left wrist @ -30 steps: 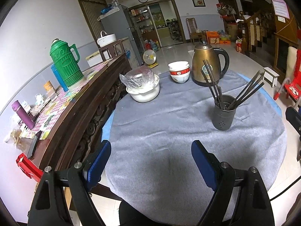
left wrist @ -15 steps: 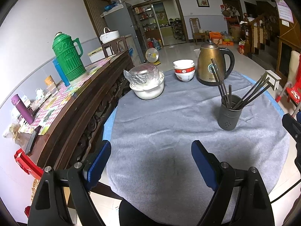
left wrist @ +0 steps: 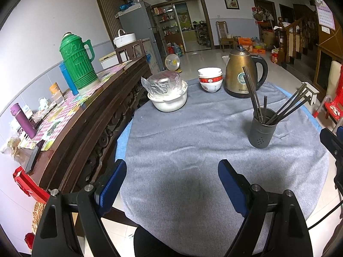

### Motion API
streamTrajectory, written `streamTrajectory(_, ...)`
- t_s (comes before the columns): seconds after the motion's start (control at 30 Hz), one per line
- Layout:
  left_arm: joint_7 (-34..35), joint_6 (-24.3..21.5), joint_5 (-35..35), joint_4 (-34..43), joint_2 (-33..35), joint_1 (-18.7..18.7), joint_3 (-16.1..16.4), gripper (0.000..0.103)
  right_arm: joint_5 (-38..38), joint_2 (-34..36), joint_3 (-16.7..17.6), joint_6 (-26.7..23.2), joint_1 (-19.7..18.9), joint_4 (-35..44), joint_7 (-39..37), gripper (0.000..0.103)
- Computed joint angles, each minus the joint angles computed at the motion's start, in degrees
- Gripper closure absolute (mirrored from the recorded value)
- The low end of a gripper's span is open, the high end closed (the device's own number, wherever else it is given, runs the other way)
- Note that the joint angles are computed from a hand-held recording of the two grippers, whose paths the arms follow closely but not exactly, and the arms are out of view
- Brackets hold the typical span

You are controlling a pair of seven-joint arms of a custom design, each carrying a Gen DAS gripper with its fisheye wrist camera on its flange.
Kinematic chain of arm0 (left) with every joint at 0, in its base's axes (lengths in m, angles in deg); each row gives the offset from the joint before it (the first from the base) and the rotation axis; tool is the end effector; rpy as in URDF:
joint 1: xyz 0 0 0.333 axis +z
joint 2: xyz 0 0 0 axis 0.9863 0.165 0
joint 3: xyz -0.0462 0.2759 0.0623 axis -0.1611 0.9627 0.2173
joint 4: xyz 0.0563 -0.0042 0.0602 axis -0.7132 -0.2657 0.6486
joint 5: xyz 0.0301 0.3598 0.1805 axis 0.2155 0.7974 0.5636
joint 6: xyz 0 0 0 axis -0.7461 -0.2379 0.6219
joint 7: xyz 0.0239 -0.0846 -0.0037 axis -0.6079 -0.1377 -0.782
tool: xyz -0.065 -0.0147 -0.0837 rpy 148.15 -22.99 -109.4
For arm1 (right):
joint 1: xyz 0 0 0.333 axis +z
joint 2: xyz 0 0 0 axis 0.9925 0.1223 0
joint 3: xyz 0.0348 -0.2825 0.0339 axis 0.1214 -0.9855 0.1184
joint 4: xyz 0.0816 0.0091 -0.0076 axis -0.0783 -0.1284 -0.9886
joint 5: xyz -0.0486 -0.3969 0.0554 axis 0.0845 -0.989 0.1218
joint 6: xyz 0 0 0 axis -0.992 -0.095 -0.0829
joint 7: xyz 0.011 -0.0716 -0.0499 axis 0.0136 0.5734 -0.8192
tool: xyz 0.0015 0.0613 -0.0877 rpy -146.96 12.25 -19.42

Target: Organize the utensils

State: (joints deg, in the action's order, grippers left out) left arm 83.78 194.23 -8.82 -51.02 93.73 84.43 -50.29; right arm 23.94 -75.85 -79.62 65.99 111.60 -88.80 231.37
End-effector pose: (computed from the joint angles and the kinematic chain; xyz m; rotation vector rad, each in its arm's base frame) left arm 0.6993 -0.0388 0.6052 -1.1480 2.1019 -0.7681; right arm 0.5628 0.3089 0.6183 -1.1437 2.1009 -1.1085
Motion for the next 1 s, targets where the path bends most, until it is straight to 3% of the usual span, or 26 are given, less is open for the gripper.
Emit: streamTrajectory(1.0, 2.81, 0.1, -1.48, -1.92, -1.63, -0.22, -0.23, 0.016, -0.68, -1.43, 0.51, -1.39, -0.26, -1.23, 1.53, 0.042)
